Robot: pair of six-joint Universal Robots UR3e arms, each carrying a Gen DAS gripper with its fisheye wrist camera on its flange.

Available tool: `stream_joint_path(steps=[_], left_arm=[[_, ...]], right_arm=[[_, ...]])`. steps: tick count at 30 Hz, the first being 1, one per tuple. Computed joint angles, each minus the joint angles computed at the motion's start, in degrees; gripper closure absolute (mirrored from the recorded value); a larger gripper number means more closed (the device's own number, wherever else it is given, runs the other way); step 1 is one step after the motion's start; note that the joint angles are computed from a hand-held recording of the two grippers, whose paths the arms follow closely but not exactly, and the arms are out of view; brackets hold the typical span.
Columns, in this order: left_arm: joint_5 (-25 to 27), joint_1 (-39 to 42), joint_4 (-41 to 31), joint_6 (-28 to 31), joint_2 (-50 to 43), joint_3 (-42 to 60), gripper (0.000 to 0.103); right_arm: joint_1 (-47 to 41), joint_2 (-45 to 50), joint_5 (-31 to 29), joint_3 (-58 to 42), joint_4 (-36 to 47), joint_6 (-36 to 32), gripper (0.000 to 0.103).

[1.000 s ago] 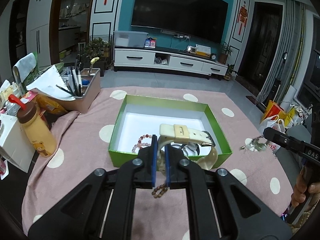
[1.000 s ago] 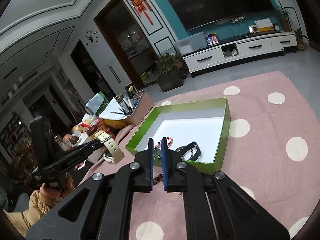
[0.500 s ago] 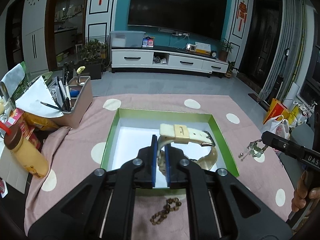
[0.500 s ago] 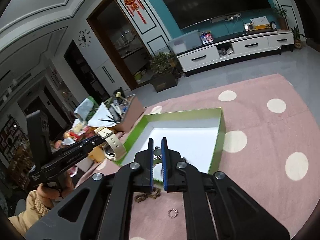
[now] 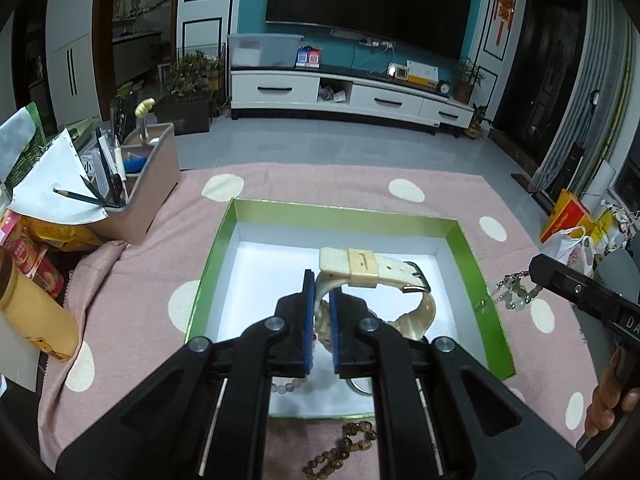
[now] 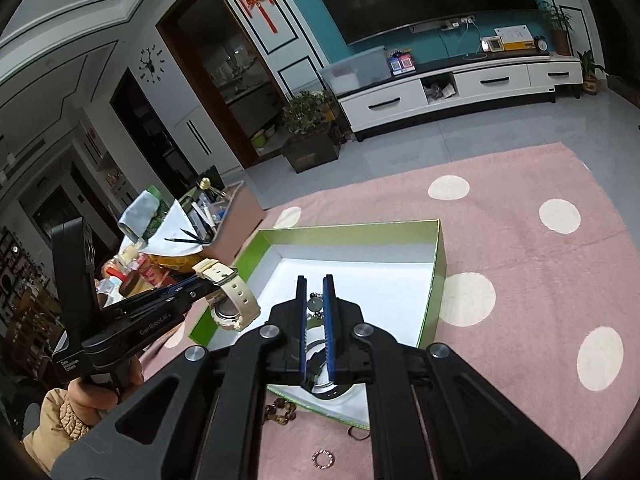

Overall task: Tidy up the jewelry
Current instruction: 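Lower both tools into the box and open them to release the items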

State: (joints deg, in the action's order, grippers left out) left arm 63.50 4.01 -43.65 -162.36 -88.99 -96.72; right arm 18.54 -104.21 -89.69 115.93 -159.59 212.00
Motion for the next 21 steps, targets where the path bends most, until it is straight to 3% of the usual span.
stream_joint_path(steps=[16, 17, 18, 19, 20, 21], left_arm=[[8.34, -7.00, 2.58, -4.91, -14.46, 8.86, 0.092], [9.37, -7.69, 1.94, -5.37, -15.81, 10.34, 0.089], [9.66, -7.92, 1.46, -5.88, -16.73, 11.21, 0.078], [9.88, -8.02, 0.88, -6.22, -17.39, 11.84, 0.073], [10.22, -8.08, 1.12, -6.22, -17.38, 11.57, 0.072], [10.10, -7.94, 1.62, -5.60, -17.02, 10.80, 0.063]], right_arm=[[-2.47, 8.82, -0.04, -1.42, -1.80, -1.36, 0.095], [-2.88, 8.99, 0.35, -1.04, -2.19, -1.29, 0.088], [-3.17, 9.11, 0.37, -0.50, -2.68, -0.85, 0.082], [-2.90, 9.10, -0.41, -0.23, -2.91, -0.46, 0.073], [-2.63, 8.73, -1.15, 0.40, -3.39, -0.35, 0.069], [-2.21, 8.07, -1.88, 1.35, -4.25, -0.54, 0.068]])
